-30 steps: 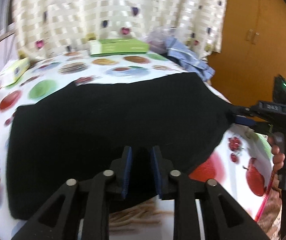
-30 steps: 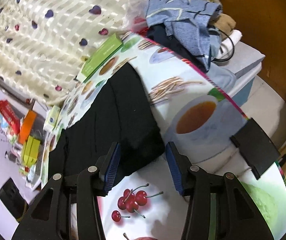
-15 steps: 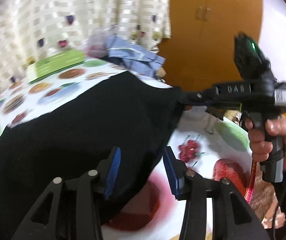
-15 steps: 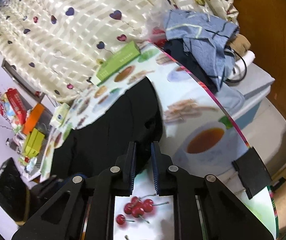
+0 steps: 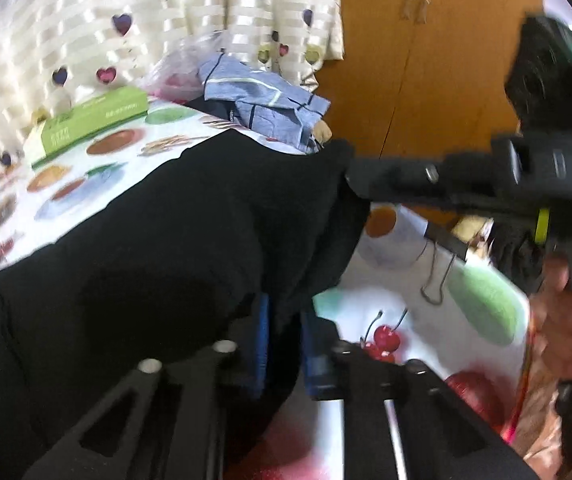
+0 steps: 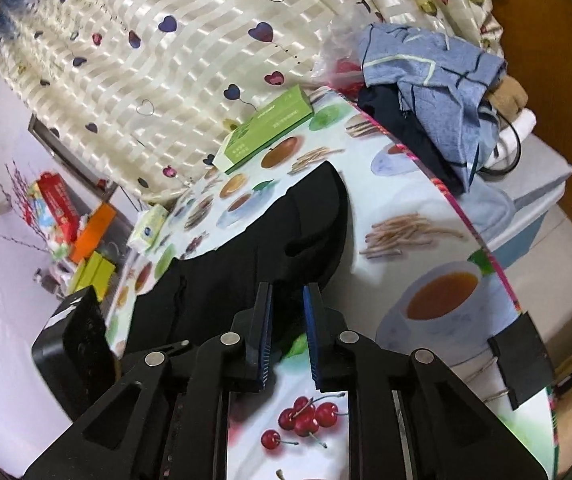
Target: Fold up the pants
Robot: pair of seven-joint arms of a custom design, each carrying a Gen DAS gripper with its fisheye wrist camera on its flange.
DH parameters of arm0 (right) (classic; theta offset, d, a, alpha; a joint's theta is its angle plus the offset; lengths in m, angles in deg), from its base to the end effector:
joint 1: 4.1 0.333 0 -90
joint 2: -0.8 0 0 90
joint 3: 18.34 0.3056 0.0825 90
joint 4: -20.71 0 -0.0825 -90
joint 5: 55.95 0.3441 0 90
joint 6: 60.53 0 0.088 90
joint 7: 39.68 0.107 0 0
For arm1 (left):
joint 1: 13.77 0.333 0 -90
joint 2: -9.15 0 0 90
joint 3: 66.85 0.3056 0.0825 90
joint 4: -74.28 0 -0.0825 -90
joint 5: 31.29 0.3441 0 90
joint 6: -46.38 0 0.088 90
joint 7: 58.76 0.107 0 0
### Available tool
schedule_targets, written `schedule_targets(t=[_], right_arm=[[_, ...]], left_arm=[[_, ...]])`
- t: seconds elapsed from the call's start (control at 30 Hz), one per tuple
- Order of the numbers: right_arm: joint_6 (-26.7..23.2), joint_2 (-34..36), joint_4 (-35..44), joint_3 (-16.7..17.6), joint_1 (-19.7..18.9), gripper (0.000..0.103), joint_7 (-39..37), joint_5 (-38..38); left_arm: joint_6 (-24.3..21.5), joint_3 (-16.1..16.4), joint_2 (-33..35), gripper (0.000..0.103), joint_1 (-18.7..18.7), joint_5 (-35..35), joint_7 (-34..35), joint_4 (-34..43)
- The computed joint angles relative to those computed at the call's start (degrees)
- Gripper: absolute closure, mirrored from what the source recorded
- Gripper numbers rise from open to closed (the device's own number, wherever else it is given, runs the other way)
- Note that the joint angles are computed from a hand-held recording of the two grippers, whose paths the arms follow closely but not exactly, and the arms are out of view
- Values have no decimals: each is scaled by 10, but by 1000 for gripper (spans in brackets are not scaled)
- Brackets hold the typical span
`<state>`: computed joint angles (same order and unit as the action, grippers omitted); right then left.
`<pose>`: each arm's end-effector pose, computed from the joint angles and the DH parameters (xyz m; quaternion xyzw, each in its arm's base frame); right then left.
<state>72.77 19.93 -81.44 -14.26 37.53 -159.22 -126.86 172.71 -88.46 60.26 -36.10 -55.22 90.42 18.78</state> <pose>0.4544 0.4359 0.4104 -0.2410 0.8541 -0.2007 0.4150 0.6168 -0.4455 0.4016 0.0706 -0.9278 0.3643 0.0377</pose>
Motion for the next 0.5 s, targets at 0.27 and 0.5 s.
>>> schedule_targets(t=[0.27,0.5], right_arm=[[49,-6,-53,-4,-1,32,279,-140],[81,21,-12,-4,-35,32,217,-86]], left_arm=[[-46,-4,27,93,3,-13,-33,49],[-62,-4,33,93,3,-15,-35,63]])
